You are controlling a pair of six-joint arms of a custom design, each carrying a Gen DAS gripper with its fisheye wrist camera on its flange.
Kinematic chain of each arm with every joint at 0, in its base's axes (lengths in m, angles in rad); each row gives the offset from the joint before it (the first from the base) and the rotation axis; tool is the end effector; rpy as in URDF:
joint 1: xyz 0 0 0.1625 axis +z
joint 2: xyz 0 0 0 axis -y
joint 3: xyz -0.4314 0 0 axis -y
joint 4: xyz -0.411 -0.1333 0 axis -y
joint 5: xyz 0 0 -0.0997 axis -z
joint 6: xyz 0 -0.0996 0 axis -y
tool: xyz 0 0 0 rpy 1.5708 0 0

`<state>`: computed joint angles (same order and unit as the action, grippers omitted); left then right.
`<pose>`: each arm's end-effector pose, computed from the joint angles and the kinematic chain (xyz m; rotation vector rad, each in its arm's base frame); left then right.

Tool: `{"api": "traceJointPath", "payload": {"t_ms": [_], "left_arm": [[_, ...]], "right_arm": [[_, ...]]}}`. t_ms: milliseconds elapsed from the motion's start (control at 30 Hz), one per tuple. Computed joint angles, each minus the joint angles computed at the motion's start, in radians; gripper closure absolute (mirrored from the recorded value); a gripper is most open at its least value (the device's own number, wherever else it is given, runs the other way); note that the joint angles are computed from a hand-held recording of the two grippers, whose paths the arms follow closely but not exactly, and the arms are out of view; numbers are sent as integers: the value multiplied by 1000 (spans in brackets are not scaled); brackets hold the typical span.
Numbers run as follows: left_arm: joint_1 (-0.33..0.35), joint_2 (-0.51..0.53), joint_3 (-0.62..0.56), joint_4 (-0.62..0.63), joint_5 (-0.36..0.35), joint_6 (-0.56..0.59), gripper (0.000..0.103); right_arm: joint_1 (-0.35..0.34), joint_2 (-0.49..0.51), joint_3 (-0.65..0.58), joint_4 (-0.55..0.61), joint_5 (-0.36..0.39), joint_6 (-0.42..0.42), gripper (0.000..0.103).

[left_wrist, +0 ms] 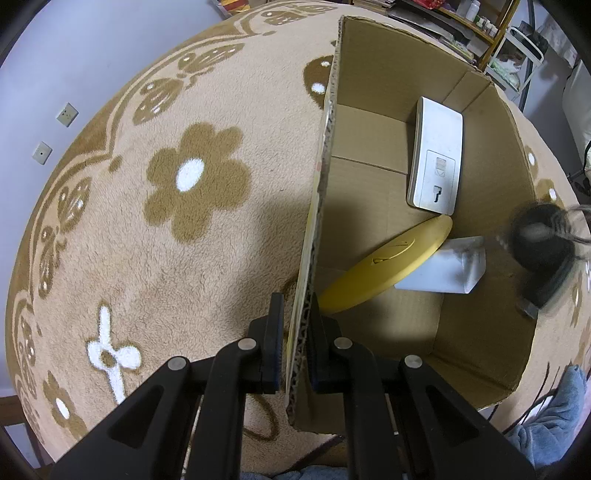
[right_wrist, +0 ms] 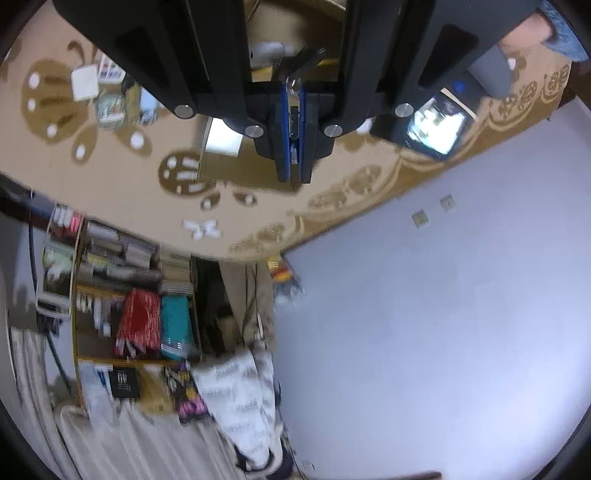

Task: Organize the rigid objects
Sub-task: 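Lift the black keys with the right tool and carry over the box, then open the right tool to drop the keys into the box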

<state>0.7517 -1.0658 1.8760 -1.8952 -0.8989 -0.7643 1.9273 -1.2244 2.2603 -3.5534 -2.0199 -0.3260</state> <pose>-0.2639 -0.5140 0.1268 0.2657 2.3266 -0.1735 0.2544 -0.4250 0.2432 0.5469 -2.3917 1.2565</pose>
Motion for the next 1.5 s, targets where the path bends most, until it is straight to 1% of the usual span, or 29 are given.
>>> {"api": "traceJointPath", "payload": {"t_ms": [167, 300, 367, 433, 500, 567, 600, 633, 667, 733, 800, 867, 933, 967, 1000, 1067, 1167, 1300, 1500], "left_arm": [[0, 0, 0, 1, 1, 1, 92], [0, -1, 1, -2, 0, 1, 92], [1, 0, 1, -1, -1, 0, 92], [2, -1, 1, -3, -3, -1, 92], [2, -2, 0, -2, -3, -1, 92], [1, -1, 0, 2, -1, -1, 92], [0, -1, 0, 3, 0, -1, 92], [0, -1, 0, 3, 1, -1, 92], [1, -1, 0, 3, 0, -2, 92], [0, -1, 1, 3, 1, -1, 92], [0, -1, 2, 1, 2, 0, 92], [0, -1, 3, 1, 3, 2, 92], [1, -1, 2, 1, 2, 1, 92], [3, -1, 2, -1, 0, -1, 92], [4, -2, 2, -3, -1, -3, 92], [2, 0, 1, 1, 3, -3, 92], [0, 2, 0, 4, 6, -4, 92], [2, 0, 0, 1, 1, -3, 92], [0, -1, 1, 2, 1, -4, 91]], "right_arm": [[-50, 5, 4, 76, -14, 40, 97], [-95, -8, 9, 160, -4, 106, 97], [-107, -13, 8, 195, -11, 124, 97], [-111, -15, 8, 214, -15, 130, 97], [-112, -21, 11, 226, -9, 117, 97], [-94, -14, 12, 205, -44, 104, 94], [-86, -6, 7, 196, -63, 106, 87], [-78, -3, 3, 188, -87, 109, 78], [-74, -5, 5, 182, -93, 110, 73], [-71, -9, 6, 170, -105, 105, 49], [-66, -13, 8, 155, -130, 104, 37], [-69, -26, 12, 149, -140, 107, 29], [-73, -36, 14, 149, -157, 110, 15], [-75, -36, 18, 128, -175, 111, 12], [-76, -32, 23, 99, -209, 117, 7], [-89, -37, 33, 87, -230, 140, 5], [-123, -65, 45, 152, -260, 226, 5], [-180, -104, 65, 224, -277, 324, 5], [-253, -141, 100, 252, -312, 384, 5]]}}
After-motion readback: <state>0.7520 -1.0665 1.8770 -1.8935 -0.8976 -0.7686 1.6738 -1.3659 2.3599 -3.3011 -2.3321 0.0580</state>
